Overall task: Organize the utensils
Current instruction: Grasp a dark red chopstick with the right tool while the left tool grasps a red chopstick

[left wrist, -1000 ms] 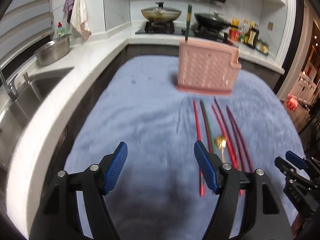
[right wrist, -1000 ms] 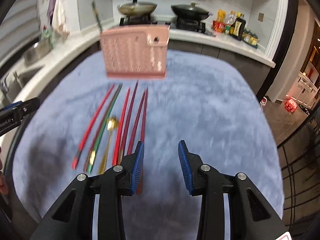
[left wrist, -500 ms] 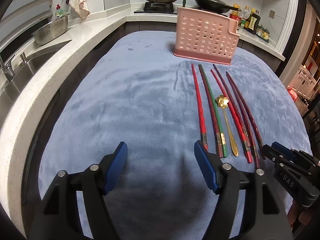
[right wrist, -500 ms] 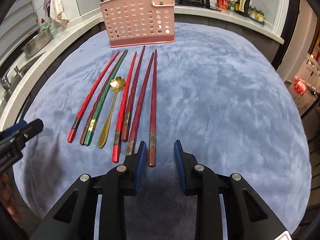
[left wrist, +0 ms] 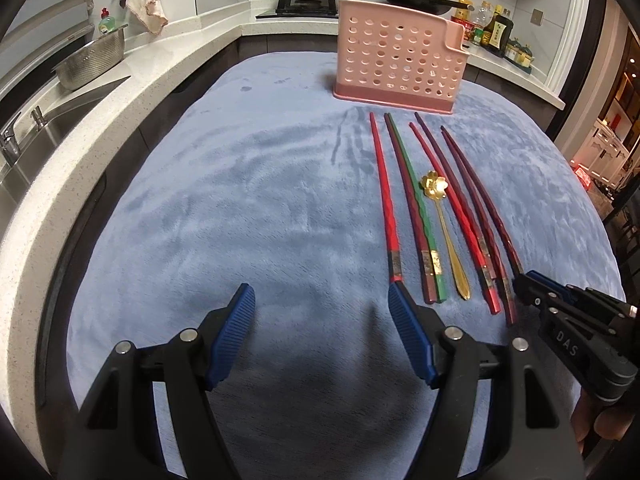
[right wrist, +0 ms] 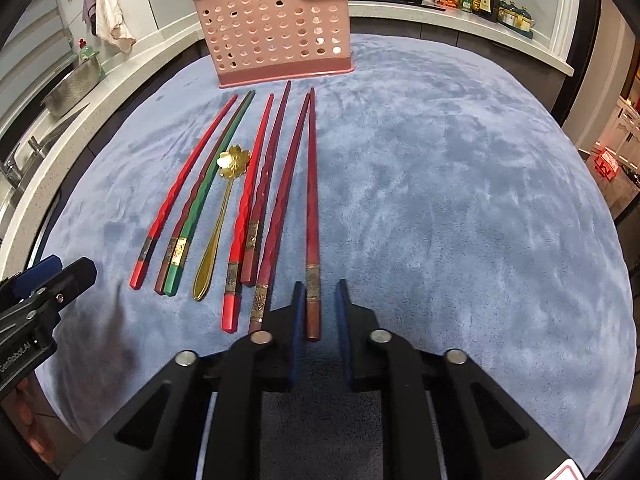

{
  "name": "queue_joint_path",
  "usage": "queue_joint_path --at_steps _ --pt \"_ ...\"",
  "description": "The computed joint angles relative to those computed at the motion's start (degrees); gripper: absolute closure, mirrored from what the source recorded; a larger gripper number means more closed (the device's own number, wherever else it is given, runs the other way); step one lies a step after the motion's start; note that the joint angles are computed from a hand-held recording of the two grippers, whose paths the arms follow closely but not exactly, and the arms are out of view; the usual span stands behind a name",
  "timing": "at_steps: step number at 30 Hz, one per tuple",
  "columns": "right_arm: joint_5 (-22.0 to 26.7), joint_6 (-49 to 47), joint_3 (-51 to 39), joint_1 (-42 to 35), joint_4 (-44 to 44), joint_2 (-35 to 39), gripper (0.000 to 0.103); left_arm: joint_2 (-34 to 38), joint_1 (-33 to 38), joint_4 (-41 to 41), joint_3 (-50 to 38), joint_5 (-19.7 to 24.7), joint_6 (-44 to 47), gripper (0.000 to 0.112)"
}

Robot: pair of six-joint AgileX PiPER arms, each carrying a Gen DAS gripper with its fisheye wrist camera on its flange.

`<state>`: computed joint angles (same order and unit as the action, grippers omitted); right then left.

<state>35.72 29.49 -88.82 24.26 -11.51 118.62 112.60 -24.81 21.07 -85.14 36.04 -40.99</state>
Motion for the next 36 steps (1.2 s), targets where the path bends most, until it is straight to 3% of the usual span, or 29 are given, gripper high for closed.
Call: queue_joint_path --at_steps 18,26,33,36 --pt "-1.7 -0.4 5.0 -0.1 0.7 -4.3 0.096 5.3 -1.1 -4.1 -5.9 0.0 5.2 0.047" --pt "-2.1 -0.5 6.3 -0.1 1.0 -5.2 0.096 8.6 -1.0 -5.9 -9.4 1.0 8.5 0.07" --pt "-2.8 0.0 8.3 0.2 0.2 -6.6 0.096 7.5 0.5 -11.5 -7.8 -0.4 14.4 0.105" --pt "-3.0 0.3 9.2 0.3 -0.2 -7.9 0.096 5.8 0.9 -12.8 -6.4 -0.8 15.4 0.105"
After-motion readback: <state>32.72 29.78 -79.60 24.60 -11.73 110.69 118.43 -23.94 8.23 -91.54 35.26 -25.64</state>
